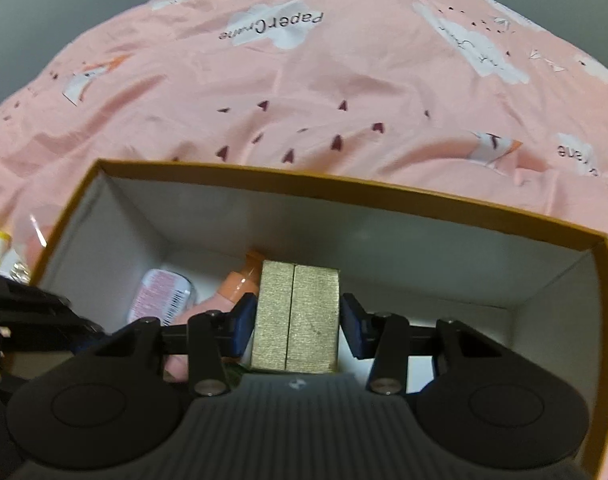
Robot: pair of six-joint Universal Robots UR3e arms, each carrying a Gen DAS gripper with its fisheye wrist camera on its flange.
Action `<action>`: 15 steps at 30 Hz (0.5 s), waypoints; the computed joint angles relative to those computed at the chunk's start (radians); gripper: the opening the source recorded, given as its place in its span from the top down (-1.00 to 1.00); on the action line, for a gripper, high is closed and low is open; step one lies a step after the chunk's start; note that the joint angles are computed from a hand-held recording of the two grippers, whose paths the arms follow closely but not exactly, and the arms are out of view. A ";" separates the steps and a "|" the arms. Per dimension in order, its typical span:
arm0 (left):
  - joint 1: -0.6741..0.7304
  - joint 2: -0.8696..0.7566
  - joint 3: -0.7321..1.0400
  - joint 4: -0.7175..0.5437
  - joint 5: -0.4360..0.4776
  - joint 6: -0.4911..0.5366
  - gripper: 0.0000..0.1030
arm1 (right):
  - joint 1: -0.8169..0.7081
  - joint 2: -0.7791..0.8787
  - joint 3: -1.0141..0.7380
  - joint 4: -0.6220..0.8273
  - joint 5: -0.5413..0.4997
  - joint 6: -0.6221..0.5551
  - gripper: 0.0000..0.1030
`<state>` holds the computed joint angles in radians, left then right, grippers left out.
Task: Organize rigid objects
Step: 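Lower both items into the box and open both tools to release them, then move both tools out of the box back to the remaining items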
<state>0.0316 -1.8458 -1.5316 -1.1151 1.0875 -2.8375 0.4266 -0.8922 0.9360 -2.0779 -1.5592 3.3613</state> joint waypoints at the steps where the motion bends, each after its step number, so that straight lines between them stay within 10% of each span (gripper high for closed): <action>1: 0.001 0.003 -0.003 0.001 0.000 0.002 0.39 | 0.001 0.005 -0.007 0.000 0.008 0.006 0.12; 15: 0.024 0.118 -0.078 0.024 0.020 0.020 0.37 | 0.034 -0.054 0.018 0.012 -0.046 0.014 -0.08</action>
<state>0.0560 -1.7276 -1.6095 -1.0911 1.1072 -2.8171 0.4605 -0.9461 0.9542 -2.0658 -1.6049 3.3748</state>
